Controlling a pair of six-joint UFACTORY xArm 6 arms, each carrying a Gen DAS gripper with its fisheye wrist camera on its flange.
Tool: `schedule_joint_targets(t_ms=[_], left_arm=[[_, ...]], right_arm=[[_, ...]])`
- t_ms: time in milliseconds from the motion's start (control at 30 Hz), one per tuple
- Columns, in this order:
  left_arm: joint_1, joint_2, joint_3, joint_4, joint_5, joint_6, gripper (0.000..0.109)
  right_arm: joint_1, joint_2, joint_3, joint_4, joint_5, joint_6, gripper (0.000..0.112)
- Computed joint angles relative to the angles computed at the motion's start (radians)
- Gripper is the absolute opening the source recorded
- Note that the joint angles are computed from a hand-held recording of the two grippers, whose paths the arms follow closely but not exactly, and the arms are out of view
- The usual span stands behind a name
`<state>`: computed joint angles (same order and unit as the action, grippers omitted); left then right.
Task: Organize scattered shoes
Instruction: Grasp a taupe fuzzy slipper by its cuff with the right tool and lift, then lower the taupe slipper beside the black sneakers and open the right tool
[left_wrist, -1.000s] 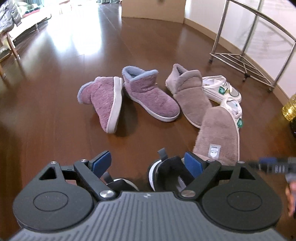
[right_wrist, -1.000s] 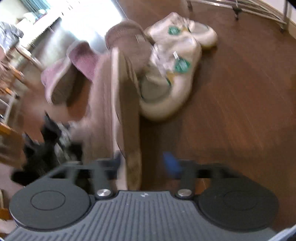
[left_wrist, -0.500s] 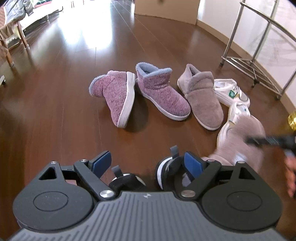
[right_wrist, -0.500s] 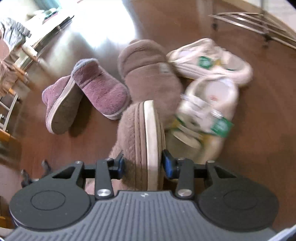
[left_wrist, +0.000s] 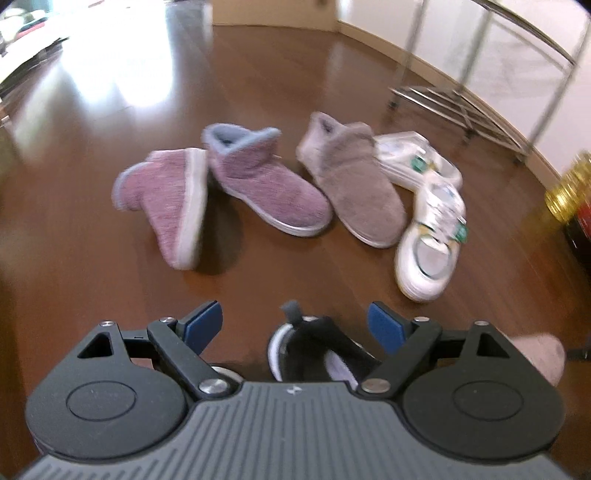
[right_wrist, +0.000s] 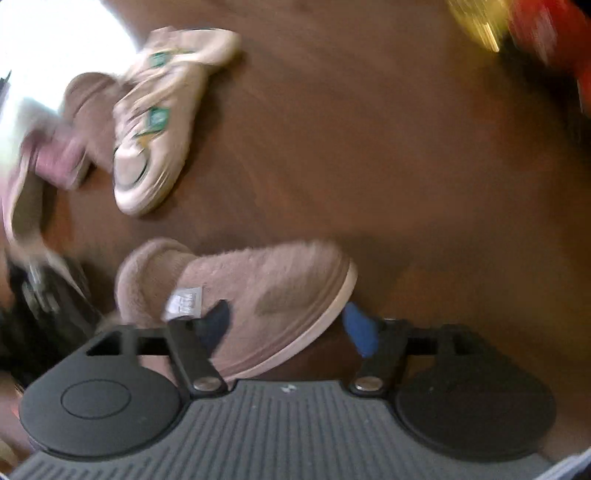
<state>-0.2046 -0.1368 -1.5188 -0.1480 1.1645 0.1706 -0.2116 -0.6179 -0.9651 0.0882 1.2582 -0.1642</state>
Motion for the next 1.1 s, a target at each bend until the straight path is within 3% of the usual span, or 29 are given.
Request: schedule_joint_targets(t_ms=[167,233,367,433,500,533,700,900,1000,1033,1100], left_arm=[[-0.052,-0.020,0.036,0.049,0.006,0.123,0.088],[-0.066,-0.038,0.060,0.070,0.000,0.151,0.088],[-0.074,-0.058,0.082,0.077,-0.004,0.162,0.088],[-0.068,-0.061,0.082,0.069,-0.009,0.152,0.088],[-0.062,-0.057,0.075,0.063,-0.013,0.147,0.088],[-0.062,-0.058,0.075,0.062,-0.014,0.145,0.088],[-0.066,-0.052,0.071,0.064,-0.011,0.164,0.088],[-0.061,-0.064,0.084,0.069,-0.014,0.162,0.088],[-0.053,-0.067,0.086,0.083,-0.017,0.137,0.088],[-0.050,-0.067,0.085,0.087,-0.018,0.127,0.088],[-0.037,-0.069,0.085,0.084,-0.023,0.101,0.088]], right_arm=[[0.135,0.120,-0.051,0.049,0.023,-0.523,0.099],[0.158,0.143,-0.028,0.028,-0.031,-0.630,0.099],[0.159,0.189,-0.036,0.015,-0.013,-0.512,0.099],[0.157,0.176,-0.048,0.008,0.068,-0.532,0.099],[0.158,0.169,-0.075,0.006,0.204,-0.632,0.098],[0.164,0.149,-0.072,0.001,0.223,-0.698,0.098],[0.182,0.152,-0.044,-0.023,0.190,-0.829,0.102],[0.222,0.201,-0.005,-0.037,0.239,-0.954,0.102],[0.229,0.185,0.028,-0.047,0.226,-0.903,0.098],[0.227,0.194,0.018,-0.039,0.235,-0.834,0.090],[0.140,0.281,-0.068,0.066,0.246,-0.625,0.087]])
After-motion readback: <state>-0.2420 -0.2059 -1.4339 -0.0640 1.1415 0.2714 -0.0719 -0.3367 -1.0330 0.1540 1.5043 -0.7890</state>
